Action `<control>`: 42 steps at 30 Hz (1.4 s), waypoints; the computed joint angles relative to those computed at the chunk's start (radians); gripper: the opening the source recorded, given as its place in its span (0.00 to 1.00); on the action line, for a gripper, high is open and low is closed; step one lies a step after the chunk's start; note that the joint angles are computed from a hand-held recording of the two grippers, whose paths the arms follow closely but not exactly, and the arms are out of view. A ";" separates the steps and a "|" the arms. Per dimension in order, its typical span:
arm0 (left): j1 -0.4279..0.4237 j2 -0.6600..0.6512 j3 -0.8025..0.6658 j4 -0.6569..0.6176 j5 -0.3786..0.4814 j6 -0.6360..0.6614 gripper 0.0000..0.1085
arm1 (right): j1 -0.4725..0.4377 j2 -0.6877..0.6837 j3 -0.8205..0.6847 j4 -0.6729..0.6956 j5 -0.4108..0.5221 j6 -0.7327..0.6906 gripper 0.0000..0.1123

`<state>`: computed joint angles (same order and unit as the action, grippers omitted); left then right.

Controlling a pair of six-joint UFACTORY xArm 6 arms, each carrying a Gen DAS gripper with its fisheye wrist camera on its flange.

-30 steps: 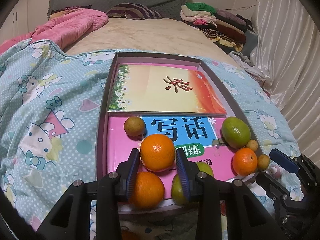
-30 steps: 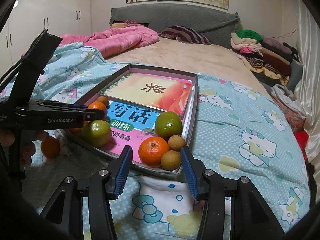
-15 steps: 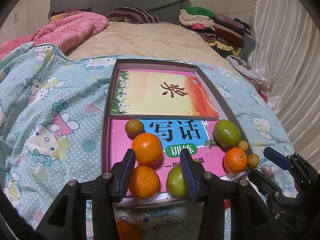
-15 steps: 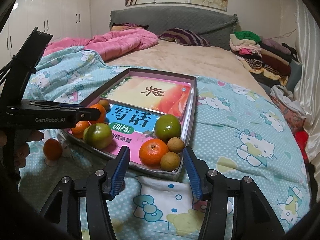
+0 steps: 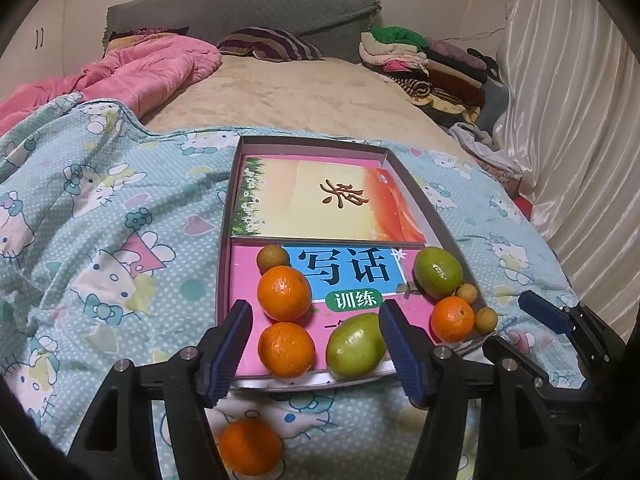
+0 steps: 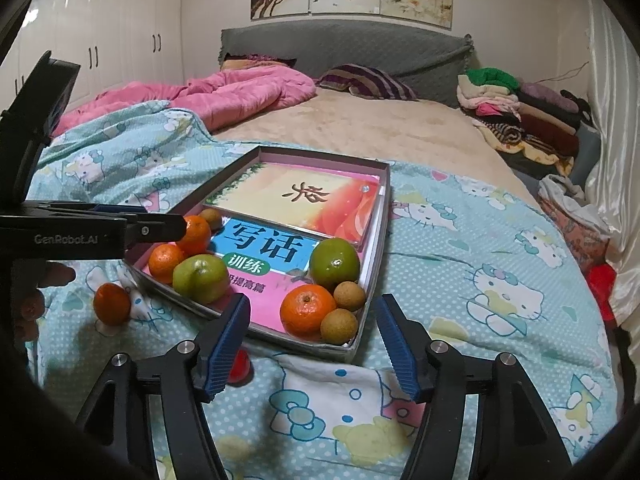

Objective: Organize fruits
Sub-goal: 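Lower the orange into the tray and open the left gripper, then withdraw both grippers from the tray toward the orange and red fruit on the sheet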

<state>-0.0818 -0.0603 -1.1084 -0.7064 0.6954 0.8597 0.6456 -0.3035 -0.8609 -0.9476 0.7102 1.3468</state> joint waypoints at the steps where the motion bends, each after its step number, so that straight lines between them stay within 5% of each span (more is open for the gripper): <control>1: 0.001 -0.006 0.005 -0.003 -0.001 0.003 0.61 | 0.000 -0.004 0.002 -0.003 0.000 0.002 0.61; 14: 0.007 -0.082 0.071 0.009 -0.049 -0.005 0.79 | 0.012 -0.038 0.015 -0.053 -0.010 0.057 0.65; 42: 0.050 -0.203 0.165 0.004 -0.051 0.042 0.83 | 0.064 -0.105 0.042 -0.148 -0.028 0.153 0.66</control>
